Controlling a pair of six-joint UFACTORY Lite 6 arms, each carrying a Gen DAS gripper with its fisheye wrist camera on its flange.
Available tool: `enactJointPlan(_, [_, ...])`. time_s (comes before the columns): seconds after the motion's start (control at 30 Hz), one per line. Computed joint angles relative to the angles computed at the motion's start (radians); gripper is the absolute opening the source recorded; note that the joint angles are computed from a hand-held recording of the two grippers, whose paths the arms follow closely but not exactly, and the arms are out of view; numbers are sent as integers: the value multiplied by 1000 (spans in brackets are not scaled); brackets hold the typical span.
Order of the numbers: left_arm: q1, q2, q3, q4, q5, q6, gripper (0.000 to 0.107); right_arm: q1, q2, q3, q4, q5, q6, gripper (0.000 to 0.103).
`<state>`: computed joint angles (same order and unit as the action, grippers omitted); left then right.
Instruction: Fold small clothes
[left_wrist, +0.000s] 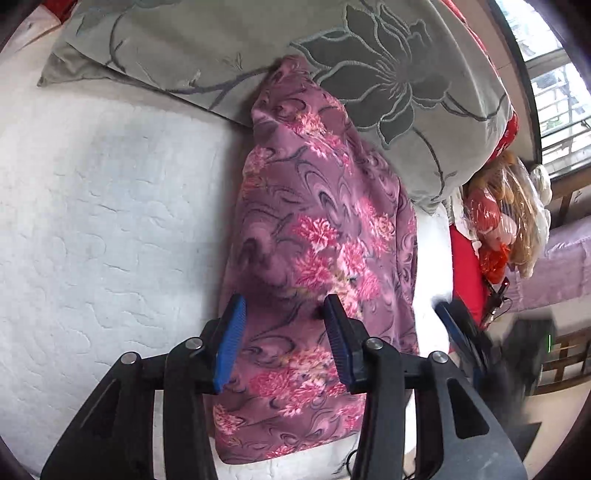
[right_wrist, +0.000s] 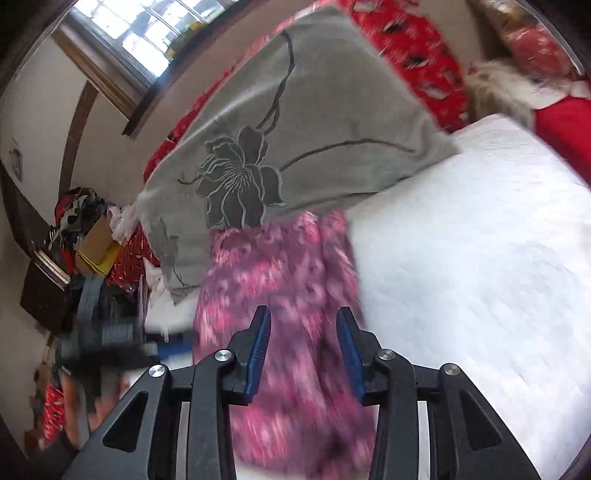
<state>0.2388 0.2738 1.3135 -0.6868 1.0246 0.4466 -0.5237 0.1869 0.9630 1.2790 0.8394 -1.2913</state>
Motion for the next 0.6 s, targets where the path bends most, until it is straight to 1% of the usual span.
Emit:
enactJointPlan(0.03, [9, -11, -9, -1, 1, 14, 42, 55, 87, 92, -35, -18, 66, 41])
enactJointPlan(0.1, [11, -22, -4, 12, 11, 16, 42, 152, 214, 225, -117, -122, 205, 41])
enactJointPlan(0.13, [14, -32, -2, 14, 16, 26, 42, 189, 282, 294, -175, -155, 284, 41])
enactJointPlan(0.17, [7, -43, -2, 21, 1, 27, 42, 213, 327, 336, -207, -170, 334, 36])
enactJointPlan(0.2, [-6, -57, -2, 47, -29, 19, 42, 229, 362, 367, -203, -171, 342, 10])
enactJointPlan(0.23, [-23, -68, -3, 78, -68, 8, 45, 230, 364, 378, -168, -153, 309, 4])
enactJointPlan(0.27, [-49, -83, -13, 133, -125, -17, 49, 223, 340, 355, -102, -141, 235, 4])
enactJointPlan(0.33, [-70, -76, -28, 187, -189, -39, 50, 198, 270, 291, 44, -148, 87, 4])
enactJointPlan(0.37, [-90, -55, -28, 220, -209, -63, 51, 193, 270, 288, 71, -167, 72, 4])
enactJointPlan(0.4, [-100, -31, -21, 226, -208, -70, 51, 189, 291, 307, 61, -190, 99, 4])
enactJointPlan(0.43, [-111, -13, -18, 236, -210, -86, 51, 191, 329, 336, 9, -221, 167, 4])
enactJointPlan(0.47, [-115, -16, -26, 245, -215, -96, 51, 194, 388, 379, -82, -236, 257, 4])
enactJointPlan(0.5, [-113, -34, -39, 246, -220, -94, 51, 199, 419, 396, -138, -246, 305, 4])
enactJointPlan(0.53, [-111, -65, -58, 264, -221, -97, 51, 195, 418, 385, -151, -241, 312, 5])
enactJointPlan(0.57, [-112, -93, -75, 290, -220, -108, 51, 183, 394, 359, -123, -227, 282, 5])
enactJointPlan(0.6, [-110, -125, -99, 302, -221, -111, 51, 164, 357, 325, -91, -198, 250, 11])
